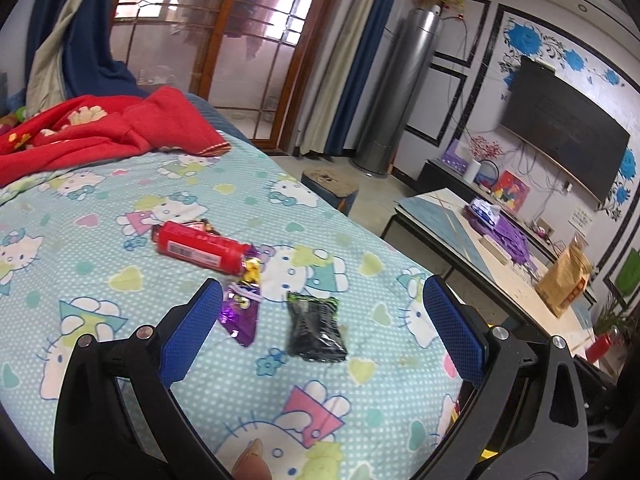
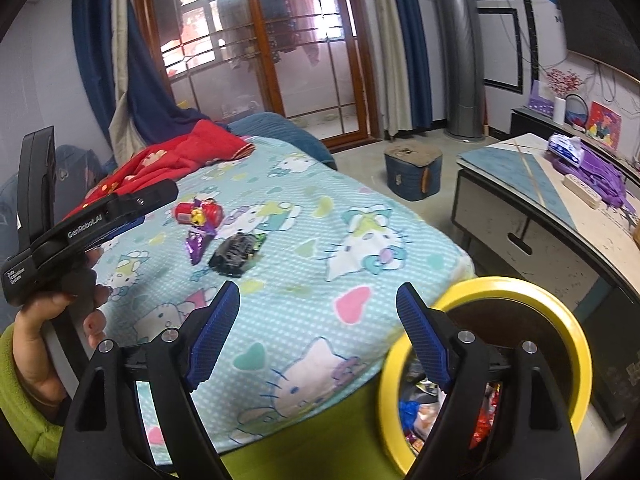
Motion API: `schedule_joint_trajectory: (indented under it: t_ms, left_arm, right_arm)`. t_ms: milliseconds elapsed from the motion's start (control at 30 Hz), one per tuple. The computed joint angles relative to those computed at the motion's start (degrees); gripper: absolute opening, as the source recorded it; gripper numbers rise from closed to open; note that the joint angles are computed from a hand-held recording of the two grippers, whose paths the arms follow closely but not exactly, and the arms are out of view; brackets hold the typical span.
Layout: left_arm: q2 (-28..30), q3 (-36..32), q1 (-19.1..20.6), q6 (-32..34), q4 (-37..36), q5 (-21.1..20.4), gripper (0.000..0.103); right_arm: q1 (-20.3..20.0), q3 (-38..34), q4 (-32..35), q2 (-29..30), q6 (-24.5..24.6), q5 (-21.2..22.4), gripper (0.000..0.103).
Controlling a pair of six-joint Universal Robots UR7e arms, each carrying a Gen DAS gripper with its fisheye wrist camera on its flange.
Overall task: Collect trash
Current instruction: 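Move both tools back over the bed toward the remaining trash, then grasp the red bottle with the left tool while the right tool grasps the black packet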
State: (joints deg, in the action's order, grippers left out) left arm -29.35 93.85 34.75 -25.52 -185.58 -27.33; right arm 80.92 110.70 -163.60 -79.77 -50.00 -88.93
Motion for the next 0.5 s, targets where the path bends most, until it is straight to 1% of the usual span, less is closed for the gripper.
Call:
schedule_joint_trajectory:
  t_ms: [200, 467, 500]
  left_arm:
    - [-1.2, 1.5, 0.4, -0.9, -1.0, 1.4, 0.092]
    - [-3.3, 3.9, 1.1, -4.4, -0.4, 3.0, 0.092]
    - [-3.8, 4.2, 1.3, -5.4, 0.5, 3.2, 0.092]
  right_arm:
    - [1.8, 0.0, -0.2, 1.9, 0.0, -0.4, 0.078]
    - [3.6, -0.1, -1.1, 5.2, -0.5, -1.9, 0.078]
    - [3.9, -0.3, -1.2, 5.7, -0.5, -2.2, 0.078]
